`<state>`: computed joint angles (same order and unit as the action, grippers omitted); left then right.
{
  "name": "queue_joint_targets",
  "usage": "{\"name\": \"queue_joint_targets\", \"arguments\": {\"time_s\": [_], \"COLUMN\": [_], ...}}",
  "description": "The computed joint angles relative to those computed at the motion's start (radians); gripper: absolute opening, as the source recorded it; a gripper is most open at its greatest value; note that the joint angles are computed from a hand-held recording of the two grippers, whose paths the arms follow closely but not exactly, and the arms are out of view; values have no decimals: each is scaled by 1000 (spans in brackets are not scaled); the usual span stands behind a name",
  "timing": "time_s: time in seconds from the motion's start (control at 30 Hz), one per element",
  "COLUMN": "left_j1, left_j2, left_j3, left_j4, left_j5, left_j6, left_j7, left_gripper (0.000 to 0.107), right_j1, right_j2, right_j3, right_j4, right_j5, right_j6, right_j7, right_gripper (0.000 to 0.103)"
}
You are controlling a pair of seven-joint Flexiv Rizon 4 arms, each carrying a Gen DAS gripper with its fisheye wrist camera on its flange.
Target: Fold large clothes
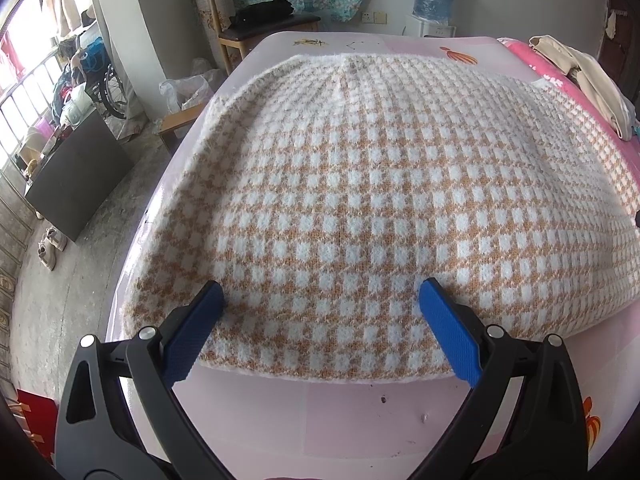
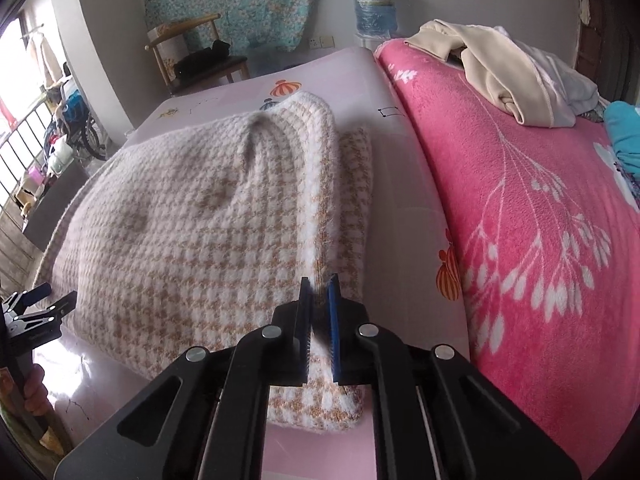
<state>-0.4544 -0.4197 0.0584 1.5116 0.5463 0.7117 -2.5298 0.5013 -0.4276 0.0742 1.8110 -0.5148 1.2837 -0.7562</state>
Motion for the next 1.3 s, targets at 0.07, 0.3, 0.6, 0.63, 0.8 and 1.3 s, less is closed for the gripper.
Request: {"name": "queue_joint_targets", "arguments": {"time_s": [0.07,0.3,0.6,0.63,0.8,1.3], "left_j1": [0,5,10,12,21,28], "left_j2": [7,21,24,24,29,43], "left_j3": [0,-7,-11,-11,-10,-1], "left_j4": [4,16,14,15,29,72], "left_j5": [1,4,2,0,-7,5], "left_j6": [-7,-14,-2,3,27,85], "left_j7": [7,10,21,22,33,19], "left_gripper": [95,95,95,95,95,95], "right_j1": [33,-15,-108,-107,-88,-108], "right_j2": [41,96,29,31,0,-203], "right_j3": [-47,-30,111,110,61,109], "right_j4": [49,155,55,45,-51,-350], "right_j5": [-60,-82,196,198,165,312], "right_j6": [53,113,13,6,-6,-207], "right_j7": [65,184,-46,-68,-102,-241], "right_gripper": [7,7,9,12,31,9]}}
